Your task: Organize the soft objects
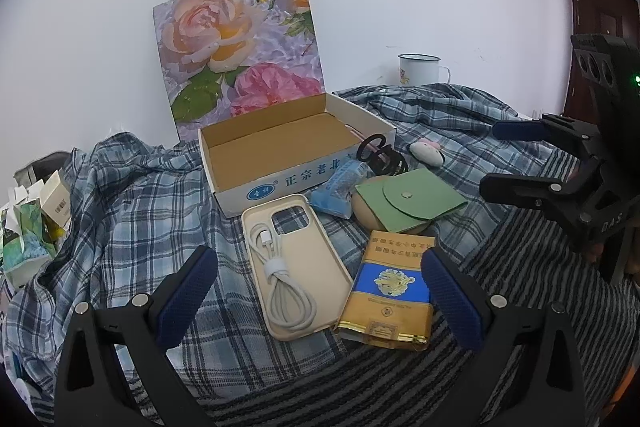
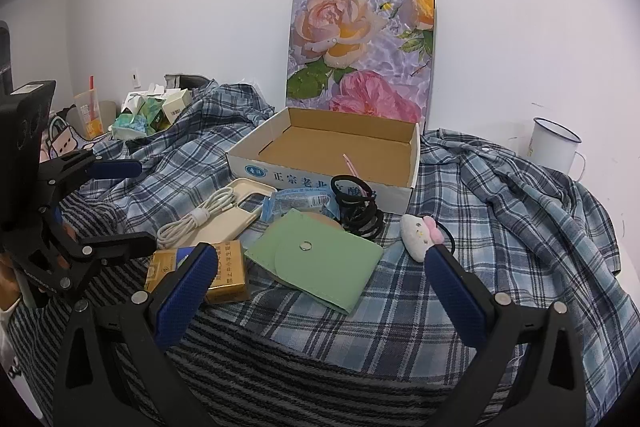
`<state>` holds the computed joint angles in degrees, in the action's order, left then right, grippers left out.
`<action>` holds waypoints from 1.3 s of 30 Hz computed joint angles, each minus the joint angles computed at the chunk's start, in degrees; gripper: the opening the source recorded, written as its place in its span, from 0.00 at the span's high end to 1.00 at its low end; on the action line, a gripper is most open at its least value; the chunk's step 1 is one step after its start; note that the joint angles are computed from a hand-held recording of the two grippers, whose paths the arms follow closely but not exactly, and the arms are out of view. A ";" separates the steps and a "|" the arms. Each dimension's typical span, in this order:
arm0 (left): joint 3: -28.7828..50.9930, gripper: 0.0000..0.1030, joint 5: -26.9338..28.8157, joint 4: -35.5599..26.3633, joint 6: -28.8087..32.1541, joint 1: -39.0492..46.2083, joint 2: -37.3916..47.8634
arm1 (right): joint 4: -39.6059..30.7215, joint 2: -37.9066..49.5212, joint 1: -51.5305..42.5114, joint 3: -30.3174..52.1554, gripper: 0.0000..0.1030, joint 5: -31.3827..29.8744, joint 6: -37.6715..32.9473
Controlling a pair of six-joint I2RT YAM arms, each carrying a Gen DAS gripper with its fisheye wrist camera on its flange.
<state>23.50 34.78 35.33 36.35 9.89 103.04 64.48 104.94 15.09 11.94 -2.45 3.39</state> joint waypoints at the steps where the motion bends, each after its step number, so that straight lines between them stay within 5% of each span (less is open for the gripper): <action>1: -0.18 0.00 -0.07 0.17 0.11 -0.05 -0.08 | 0.02 0.10 -0.11 0.05 0.00 -0.12 0.07; 7: 0.20 0.00 0.43 -0.92 0.24 0.15 0.04 | -1.10 0.32 -0.94 0.70 0.00 -1.12 0.50; 19: 6.12 0.01 4.86 -13.89 4.29 1.44 1.02 | -4.07 0.28 -1.58 2.19 0.00 -2.05 1.14; 23: 6.27 0.20 5.28 -16.09 6.53 0.62 0.76 | -3.44 0.29 -1.31 1.76 0.00 -1.70 1.10; 33: 10.98 0.21 1.08 -26.73 12.20 -4.60 3.75 | -5.78 -0.07 -2.63 2.49 0.00 -3.61 1.52; 36: 12.31 0.36 -1.08 -27.85 11.59 -5.90 5.23 | -6.05 -0.14 -2.77 2.55 0.00 -3.77 1.47; 39: 14.07 0.40 -2.88 -28.83 10.46 -6.59 7.27 | -6.83 0.01 -3.06 3.02 0.00 -4.27 1.45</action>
